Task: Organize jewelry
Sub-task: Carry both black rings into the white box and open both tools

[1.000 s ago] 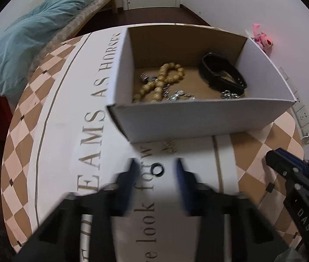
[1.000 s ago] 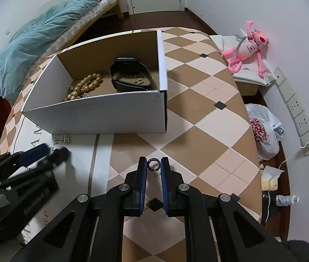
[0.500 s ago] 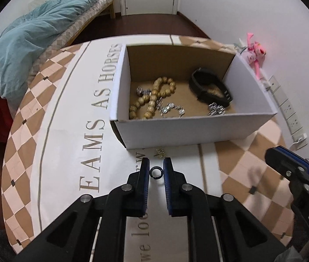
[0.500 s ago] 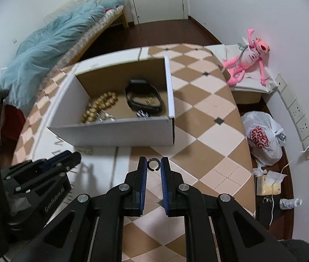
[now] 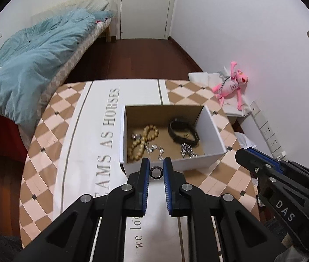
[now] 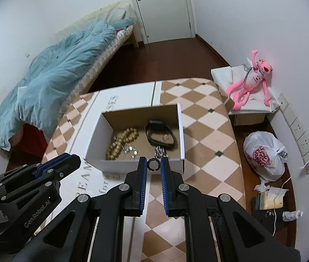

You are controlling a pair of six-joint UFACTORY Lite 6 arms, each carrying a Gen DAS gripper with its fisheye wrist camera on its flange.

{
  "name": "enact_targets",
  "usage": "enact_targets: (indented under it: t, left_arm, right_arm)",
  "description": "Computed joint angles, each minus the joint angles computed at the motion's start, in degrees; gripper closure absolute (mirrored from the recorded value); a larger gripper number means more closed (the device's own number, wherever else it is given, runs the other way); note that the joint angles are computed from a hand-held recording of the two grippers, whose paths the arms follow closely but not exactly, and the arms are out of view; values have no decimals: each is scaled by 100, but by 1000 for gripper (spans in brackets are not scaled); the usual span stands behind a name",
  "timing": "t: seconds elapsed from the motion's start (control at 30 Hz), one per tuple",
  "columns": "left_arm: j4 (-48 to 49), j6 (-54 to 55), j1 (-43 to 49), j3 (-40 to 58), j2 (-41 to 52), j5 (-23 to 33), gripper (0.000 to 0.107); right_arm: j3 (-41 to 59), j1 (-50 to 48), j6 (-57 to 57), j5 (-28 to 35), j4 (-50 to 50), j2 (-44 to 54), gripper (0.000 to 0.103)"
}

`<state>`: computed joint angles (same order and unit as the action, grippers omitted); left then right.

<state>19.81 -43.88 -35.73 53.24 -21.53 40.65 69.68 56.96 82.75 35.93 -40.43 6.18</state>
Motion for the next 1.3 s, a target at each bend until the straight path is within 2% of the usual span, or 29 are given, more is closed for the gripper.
enact_targets:
  t: [0.1,0.23,0.33,0.43,0.57,0.73,0.9,0.97,1.03,1.1,1.17,1.27,1.3]
  left_arm:
    - [-492,511,260,162,78,-68,97]
    - [-1841,1958,962,635,624,-152,97]
    - [-2378,2651,1281,1091,1180,-36,97]
    - [-2989,3346,1672,1616,1848,121,97]
    - [-3310,3732,1894,2239,2621,343,97]
    - [-3508,3910,2035,2853,3356,595,97]
    - [-3417,3683,2160,3665,4051,1055,96]
    - [-3308,3604,2203,3949,4218,1192,94]
    - [-3189,3527,2237,4132,4284,1257,84]
    - [-3038,3436,2244,4307,4347,1301,55]
    - [-2868,3296,2253,4366,4303,1309,42]
    - [-2510,3086,2205,4368,4232,1360,41]
    - [-2372,3006,2178,4335,4198,1353,40]
  right_arm:
    - [178,-186,-330,-96,252,16,90]
    - [502,-734,-1400,-464,1251,264,90]
    - [879,-1232,-2703,-696,2481,656,90]
    - [1482,-1660,-4091,-636,3771,1268,90]
    - [2554,-2007,-5104,-139,4555,2211,90]
    - [4065,-2258,-5703,724,4911,3377,90]
    - [5532,-2490,-5831,1529,5122,4417,89]
    - [5748,-2543,-5852,1654,5150,4554,88]
    - [5921,-2582,-5844,1768,5136,4636,83]
    - [6001,-2600,-5808,1815,5109,4639,82]
    - [6023,-2622,-5814,1873,5133,4602,82]
    - [5997,-2609,-5701,1960,4931,4494,80]
    - [5877,-2594,-5652,1926,4862,4404,74]
